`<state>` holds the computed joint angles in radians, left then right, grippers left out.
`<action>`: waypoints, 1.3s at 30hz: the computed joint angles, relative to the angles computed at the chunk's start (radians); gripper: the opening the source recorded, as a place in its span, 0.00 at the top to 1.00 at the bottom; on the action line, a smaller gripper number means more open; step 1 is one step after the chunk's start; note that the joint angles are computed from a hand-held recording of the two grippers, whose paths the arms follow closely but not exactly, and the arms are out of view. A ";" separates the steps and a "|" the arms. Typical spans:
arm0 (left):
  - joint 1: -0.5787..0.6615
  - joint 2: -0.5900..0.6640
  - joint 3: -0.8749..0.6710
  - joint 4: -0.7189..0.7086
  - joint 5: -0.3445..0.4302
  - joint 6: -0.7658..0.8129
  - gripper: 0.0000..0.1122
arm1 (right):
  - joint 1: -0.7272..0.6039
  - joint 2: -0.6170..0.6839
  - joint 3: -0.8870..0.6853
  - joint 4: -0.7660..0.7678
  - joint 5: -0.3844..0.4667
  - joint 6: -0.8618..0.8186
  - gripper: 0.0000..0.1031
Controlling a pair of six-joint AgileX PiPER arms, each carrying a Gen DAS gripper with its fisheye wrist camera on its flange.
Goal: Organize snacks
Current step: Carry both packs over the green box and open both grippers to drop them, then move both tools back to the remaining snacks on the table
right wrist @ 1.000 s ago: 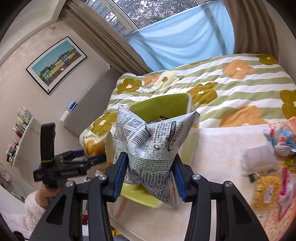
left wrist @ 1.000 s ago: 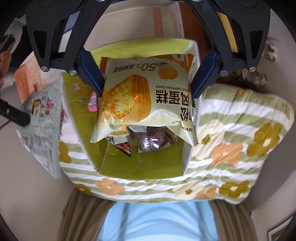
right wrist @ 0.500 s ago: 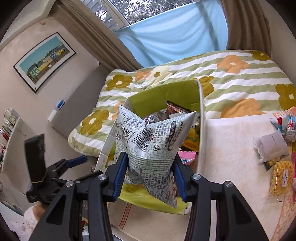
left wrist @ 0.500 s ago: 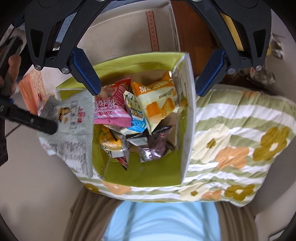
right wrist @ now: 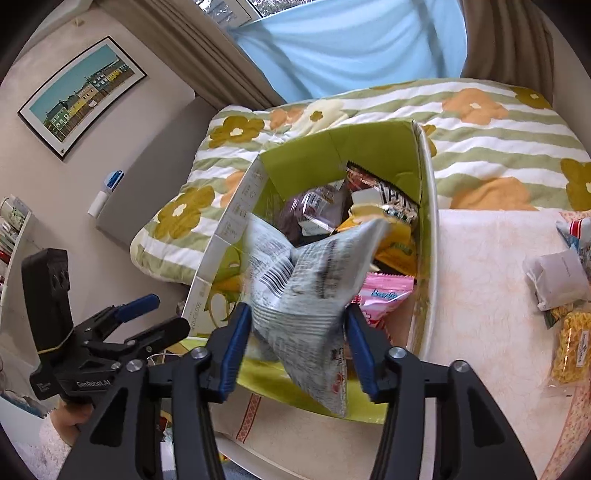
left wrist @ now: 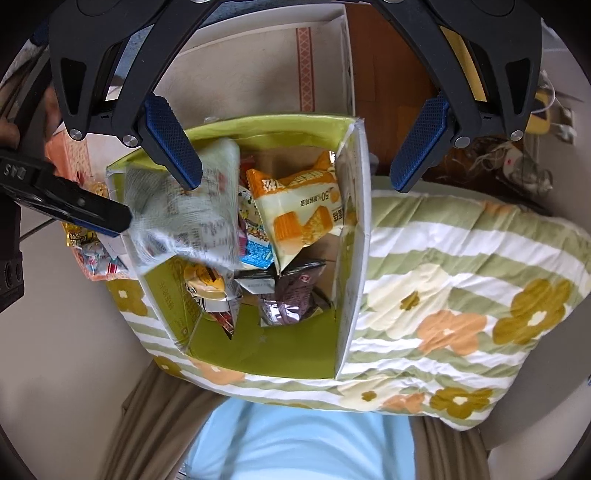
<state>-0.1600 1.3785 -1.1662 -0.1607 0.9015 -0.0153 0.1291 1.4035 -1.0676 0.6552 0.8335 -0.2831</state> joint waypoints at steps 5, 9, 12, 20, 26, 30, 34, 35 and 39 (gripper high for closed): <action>0.025 -0.023 0.036 -0.042 0.010 0.019 0.10 | 0.047 -0.049 0.059 -0.070 -0.100 0.049 0.03; 0.039 -0.034 0.048 -0.064 0.018 0.036 0.10 | 0.068 -0.078 0.084 -0.087 -0.118 0.047 0.03; 0.040 -0.042 0.048 -0.082 0.017 0.062 0.10 | 0.076 -0.099 0.100 -0.100 -0.125 0.071 0.03; -0.017 -0.045 0.025 -0.117 0.010 0.118 0.10 | 0.072 -0.201 0.130 -0.200 -0.103 0.178 0.03; -0.171 -0.015 -0.051 -0.061 0.002 0.004 0.10 | -0.076 -0.314 0.188 -0.128 -0.053 0.093 0.03; -0.337 0.076 -0.169 -0.004 0.006 -0.101 0.10 | -0.280 -0.357 0.205 -0.032 0.034 -0.053 0.03; -0.517 0.227 -0.356 0.095 0.032 -0.213 0.10 | -0.556 -0.357 0.202 0.077 0.164 -0.265 0.03; -0.550 0.274 -0.414 0.095 0.047 -0.225 0.10 | -0.637 -0.349 0.196 0.092 0.206 -0.319 0.03; -0.658 0.494 -0.700 0.099 0.139 -0.259 0.10 | -0.905 -0.270 0.150 0.105 0.326 -0.493 0.03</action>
